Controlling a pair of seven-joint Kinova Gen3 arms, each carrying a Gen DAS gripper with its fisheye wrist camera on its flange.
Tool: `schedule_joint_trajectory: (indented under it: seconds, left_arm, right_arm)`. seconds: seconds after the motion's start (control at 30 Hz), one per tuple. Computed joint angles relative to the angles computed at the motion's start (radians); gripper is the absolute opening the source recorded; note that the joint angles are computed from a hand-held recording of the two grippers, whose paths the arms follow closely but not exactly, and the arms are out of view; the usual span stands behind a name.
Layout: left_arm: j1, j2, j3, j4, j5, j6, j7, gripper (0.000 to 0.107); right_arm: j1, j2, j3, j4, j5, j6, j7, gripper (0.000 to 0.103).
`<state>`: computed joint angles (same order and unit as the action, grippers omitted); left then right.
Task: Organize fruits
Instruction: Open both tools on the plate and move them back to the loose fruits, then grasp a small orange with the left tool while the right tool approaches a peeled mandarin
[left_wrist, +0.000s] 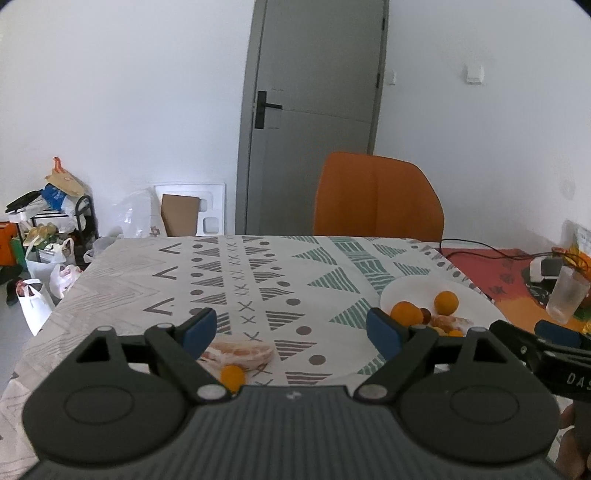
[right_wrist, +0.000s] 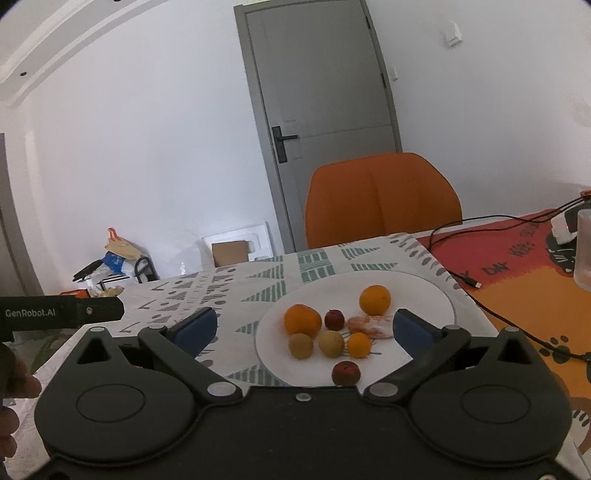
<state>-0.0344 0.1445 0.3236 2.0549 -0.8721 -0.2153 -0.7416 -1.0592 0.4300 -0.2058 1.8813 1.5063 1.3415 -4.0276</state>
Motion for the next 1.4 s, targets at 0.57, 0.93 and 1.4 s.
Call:
schedule_joint_trajectory:
  seconds: [0.57, 0.93, 1.4]
  left_arm:
    - [-0.022, -0.009, -0.120, 0.026, -0.104, -0.077, 0.151, 0.087]
    - [-0.085, 0.067, -0.096, -0.009, -0.294, -0.114, 0.318, 0.076]
    - [-0.031, 0.183, -0.129, -0.103, -0.564, -0.118, 0.561, 0.062]
  right_arm:
    - [0.000, 0.022, 0.006, -0.050, 0.048, -0.070, 0.076, 0.103]
    - [0.021, 0.053, 0.028, -0.106, 0.075, -0.169, 0.130, 0.103]
    - [0.061, 0.067, 0.057, -0.143, 0.065, -0.289, 0.172, 0.090]
